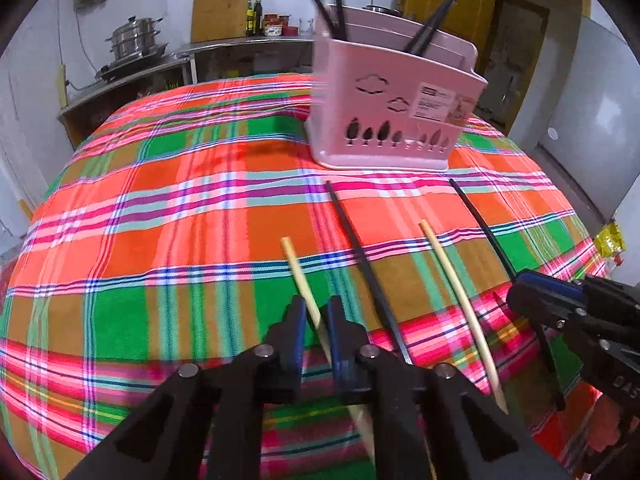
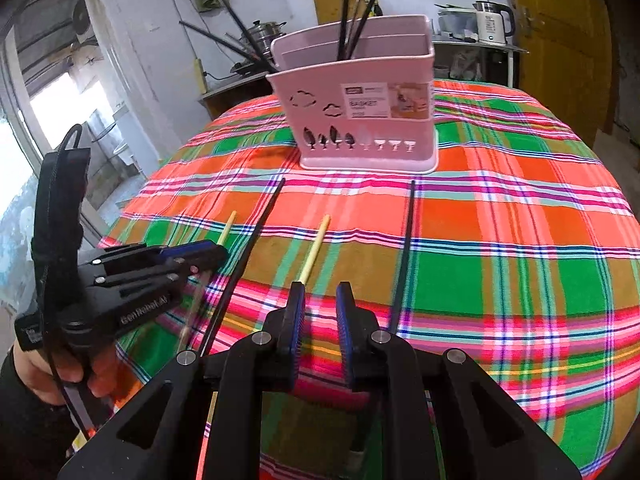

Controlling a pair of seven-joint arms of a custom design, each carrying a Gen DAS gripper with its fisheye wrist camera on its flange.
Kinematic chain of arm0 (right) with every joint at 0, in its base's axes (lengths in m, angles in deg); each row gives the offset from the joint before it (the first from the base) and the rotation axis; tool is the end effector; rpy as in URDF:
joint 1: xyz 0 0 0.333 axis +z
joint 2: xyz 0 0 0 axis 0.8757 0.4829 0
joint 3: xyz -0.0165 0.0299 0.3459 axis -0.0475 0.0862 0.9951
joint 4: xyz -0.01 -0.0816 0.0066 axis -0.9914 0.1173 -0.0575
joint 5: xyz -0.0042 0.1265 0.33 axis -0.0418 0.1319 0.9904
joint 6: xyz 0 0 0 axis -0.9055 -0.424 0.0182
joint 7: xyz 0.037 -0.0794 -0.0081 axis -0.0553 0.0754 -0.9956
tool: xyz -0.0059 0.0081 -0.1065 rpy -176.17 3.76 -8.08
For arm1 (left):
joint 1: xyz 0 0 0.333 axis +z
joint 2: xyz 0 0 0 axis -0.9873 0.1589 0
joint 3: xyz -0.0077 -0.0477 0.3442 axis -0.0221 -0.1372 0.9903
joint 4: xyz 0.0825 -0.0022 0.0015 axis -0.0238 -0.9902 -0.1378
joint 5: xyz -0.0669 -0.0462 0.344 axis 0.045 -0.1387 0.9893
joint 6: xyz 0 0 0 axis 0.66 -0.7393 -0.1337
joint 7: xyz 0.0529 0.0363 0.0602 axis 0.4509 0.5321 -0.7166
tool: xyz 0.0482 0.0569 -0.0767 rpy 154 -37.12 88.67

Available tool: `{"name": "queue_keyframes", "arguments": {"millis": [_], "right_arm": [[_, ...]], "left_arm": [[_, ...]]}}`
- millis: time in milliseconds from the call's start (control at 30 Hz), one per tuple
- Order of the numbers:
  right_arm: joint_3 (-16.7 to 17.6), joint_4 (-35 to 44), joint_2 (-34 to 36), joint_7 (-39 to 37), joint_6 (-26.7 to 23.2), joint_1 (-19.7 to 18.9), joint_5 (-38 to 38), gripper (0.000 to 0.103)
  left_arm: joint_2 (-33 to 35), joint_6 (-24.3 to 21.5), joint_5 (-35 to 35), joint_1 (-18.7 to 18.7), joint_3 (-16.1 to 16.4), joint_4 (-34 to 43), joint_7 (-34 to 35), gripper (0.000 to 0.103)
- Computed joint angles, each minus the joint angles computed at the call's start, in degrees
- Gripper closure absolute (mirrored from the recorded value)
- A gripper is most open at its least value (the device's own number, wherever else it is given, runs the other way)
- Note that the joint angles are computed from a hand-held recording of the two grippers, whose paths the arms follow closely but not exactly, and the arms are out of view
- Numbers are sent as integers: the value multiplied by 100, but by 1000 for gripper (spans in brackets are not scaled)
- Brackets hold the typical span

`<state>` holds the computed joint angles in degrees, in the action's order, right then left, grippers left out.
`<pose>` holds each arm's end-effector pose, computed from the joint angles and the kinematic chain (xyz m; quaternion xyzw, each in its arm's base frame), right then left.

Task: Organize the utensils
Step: 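Grasp a yellow chopstick with the left tool while the right tool grasps another yellow one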

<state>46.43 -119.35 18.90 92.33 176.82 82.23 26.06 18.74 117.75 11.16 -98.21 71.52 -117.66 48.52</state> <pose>0.5313 0.2663 0.4353 -0.8148 0.4409 -0.0481 0.3733 0.4890 -0.2940 0.4212 -0.7202 0.6155 -0.2472 0.2034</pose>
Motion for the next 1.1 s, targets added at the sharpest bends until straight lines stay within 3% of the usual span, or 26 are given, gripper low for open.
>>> {"name": "queue_keyframes", "arguments": {"millis": [233, 367, 533, 733, 1000, 1100], "right_arm": [[-57, 194, 217, 486, 11, 157, -478, 87], [-155, 403, 408, 1055, 59, 302, -1017, 87], [-405, 672, 651, 2016, -46, 522, -1967, 87], [-441, 872, 827, 2482, -14, 595, -2546, 87], [-582, 1104, 1000, 3010, -37, 743, -3133, 87], [-664, 1116, 1024, 3180, 3, 822, -3347, 95]], "left_arm": [[-286, 574, 90, 244, 99, -487, -250, 97], [-302, 723, -251, 390, 38, -552, 119, 97], [-204, 391, -966, 428, -116, -345, 1108, 96], [7, 176, -1345, 401, -104, -31, 1692, 96], [188, -108, -1364, 291, -38, 284, 2022, 95], [230, -205, -1282, 239, -12, 365, 2016, 95]]}}
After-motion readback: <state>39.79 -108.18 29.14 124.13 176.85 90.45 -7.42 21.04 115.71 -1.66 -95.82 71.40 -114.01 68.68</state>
